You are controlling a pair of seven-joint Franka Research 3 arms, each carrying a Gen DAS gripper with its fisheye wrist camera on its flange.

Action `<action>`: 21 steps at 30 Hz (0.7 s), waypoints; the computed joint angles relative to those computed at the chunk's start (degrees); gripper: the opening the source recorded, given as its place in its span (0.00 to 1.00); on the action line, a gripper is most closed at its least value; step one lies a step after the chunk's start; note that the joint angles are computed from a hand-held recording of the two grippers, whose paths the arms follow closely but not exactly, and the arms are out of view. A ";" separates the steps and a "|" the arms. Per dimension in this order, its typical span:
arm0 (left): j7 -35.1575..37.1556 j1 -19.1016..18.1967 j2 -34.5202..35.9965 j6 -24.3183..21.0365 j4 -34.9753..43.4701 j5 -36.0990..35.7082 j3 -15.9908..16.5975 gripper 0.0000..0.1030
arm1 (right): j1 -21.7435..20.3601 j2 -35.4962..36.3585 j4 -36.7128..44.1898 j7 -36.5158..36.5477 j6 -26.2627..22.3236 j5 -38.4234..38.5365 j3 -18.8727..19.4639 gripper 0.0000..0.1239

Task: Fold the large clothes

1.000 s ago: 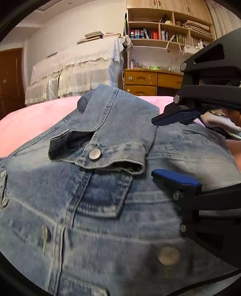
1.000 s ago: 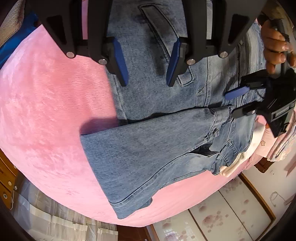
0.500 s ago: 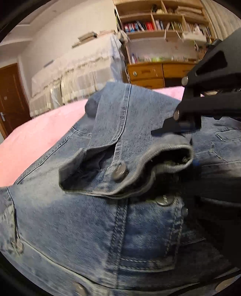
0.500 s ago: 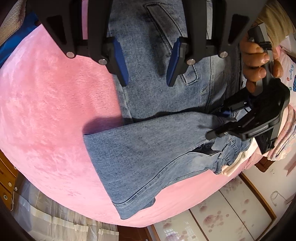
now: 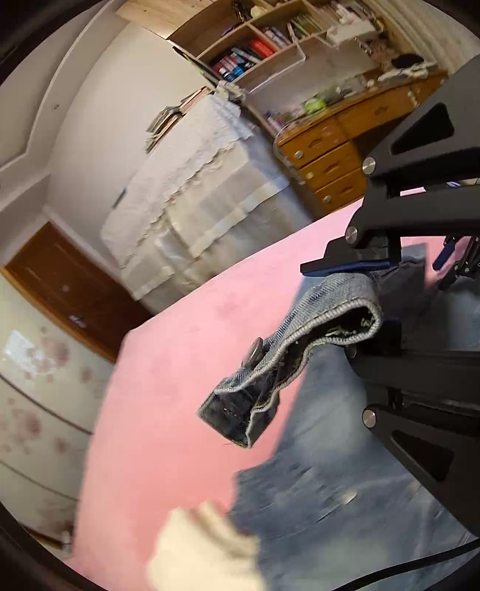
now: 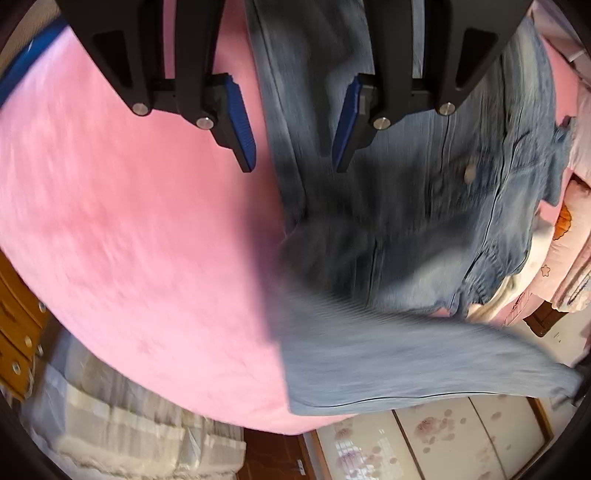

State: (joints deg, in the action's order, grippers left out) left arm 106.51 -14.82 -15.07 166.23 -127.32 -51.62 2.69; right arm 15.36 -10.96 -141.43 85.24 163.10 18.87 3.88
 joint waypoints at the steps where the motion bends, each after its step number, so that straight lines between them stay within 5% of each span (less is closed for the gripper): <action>1: -2.56 2.00 -0.22 0.51 0.25 3.66 -0.90 0.15 | -0.75 1.53 1.21 1.49 1.12 -2.41 0.97 0.35; 5: -8.36 5.96 -3.22 1.42 -2.60 12.23 -0.07 0.15 | -0.98 7.85 7.66 5.38 1.24 -10.31 2.42 0.35; 11: -14.86 9.59 -8.56 -3.03 -17.70 19.01 5.19 0.16 | -0.48 9.07 9.12 24.19 -1.69 -38.00 2.66 0.35; 15: -14.05 10.98 -7.23 -12.10 -25.02 17.56 9.56 0.20 | 0.31 7.91 8.08 20.15 -4.25 -36.40 1.99 0.41; 18: -4.14 8.66 -10.50 -12.03 -29.74 5.19 14.24 0.25 | 1.14 5.30 6.59 11.24 -6.50 -27.27 1.03 0.41; 21: -2.11 11.71 -14.36 -11.25 -31.15 4.92 12.69 0.52 | 2.64 2.53 6.15 0.48 -8.54 -14.15 -0.27 0.42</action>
